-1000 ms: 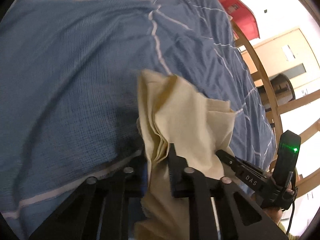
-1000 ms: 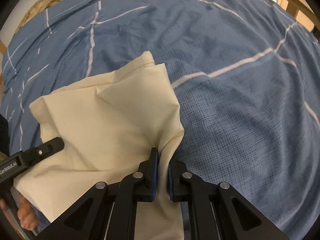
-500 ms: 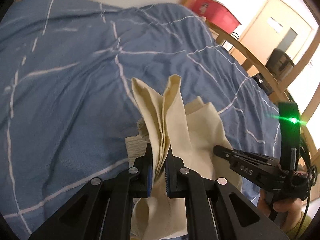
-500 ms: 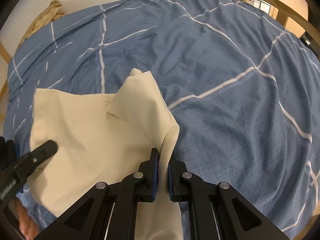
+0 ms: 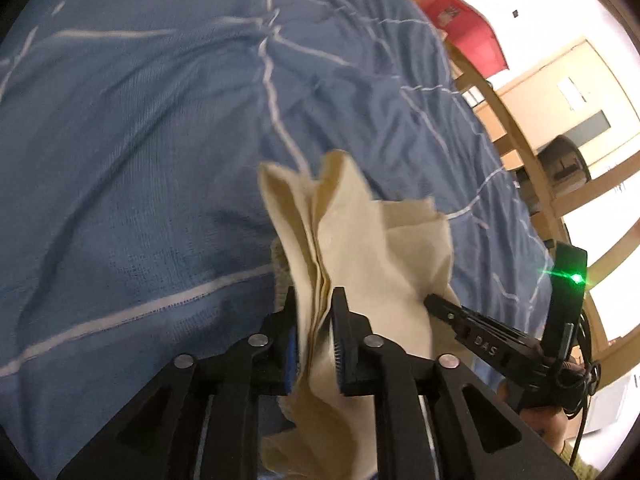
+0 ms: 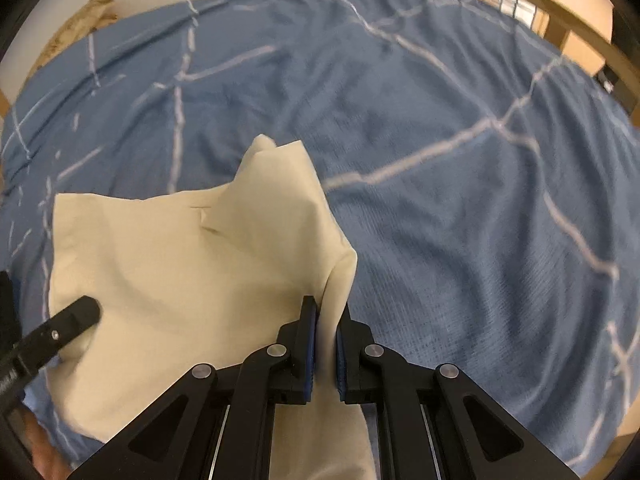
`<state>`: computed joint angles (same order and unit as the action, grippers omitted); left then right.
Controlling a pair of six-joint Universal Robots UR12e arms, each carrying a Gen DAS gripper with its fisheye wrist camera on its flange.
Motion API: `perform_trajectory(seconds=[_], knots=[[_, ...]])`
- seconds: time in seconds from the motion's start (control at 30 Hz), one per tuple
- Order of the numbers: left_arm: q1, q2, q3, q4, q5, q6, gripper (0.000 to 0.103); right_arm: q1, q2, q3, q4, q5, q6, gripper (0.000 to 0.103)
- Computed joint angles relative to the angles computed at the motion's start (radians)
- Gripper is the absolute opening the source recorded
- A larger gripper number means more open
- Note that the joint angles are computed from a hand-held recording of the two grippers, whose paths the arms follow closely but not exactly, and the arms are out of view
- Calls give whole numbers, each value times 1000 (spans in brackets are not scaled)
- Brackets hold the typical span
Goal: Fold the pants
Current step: 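Lift the folded cream shorts with both grippers and carry them toward the black garment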
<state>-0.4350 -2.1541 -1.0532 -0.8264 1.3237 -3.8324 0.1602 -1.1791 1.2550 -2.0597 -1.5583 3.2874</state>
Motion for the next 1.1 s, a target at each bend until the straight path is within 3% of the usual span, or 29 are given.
perform_trajectory(seconds=[0.13, 0.23, 0.33, 0.4, 0.47, 0.5, 0.57, 0.6, 0.73, 0.9, 1.1], knots=[[4, -17, 4, -16, -7, 6, 40, -4, 5, 15, -8, 0, 9, 9], [19, -27, -18, 28, -86, -39, 51, -11, 4, 27, -19, 19, 17, 9], [30, -36, -31, 68, -134, -68, 53, -15, 5, 32, -25, 32, 10, 9], [33, -40, -37, 91, -155, -87, 52, -17, 5, 38, -32, 41, 8, 9], [37, -45, -37, 109, -185, -103, 46, -17, 5, 42, -38, 43, 1, 9], [45, -55, -38, 137, -247, -128, 36, -17, 6, 43, -41, 42, -1, 9], [50, -67, -29, 146, -283, -166, 36, -15, 5, 45, -45, 37, -12, 9], [51, -72, -19, 142, -289, -145, 33, -13, 5, 46, -48, 31, -18, 9], [49, -71, 1, 117, -282, -105, 22, -15, 6, 42, -45, 35, -12, 9], [33, -63, 39, 80, -212, -34, 19, -14, -11, 43, -55, 29, 10, 9], [34, -17, 8, 160, -187, -55, 19, -7, -41, 26, -73, 30, 18, 9]])
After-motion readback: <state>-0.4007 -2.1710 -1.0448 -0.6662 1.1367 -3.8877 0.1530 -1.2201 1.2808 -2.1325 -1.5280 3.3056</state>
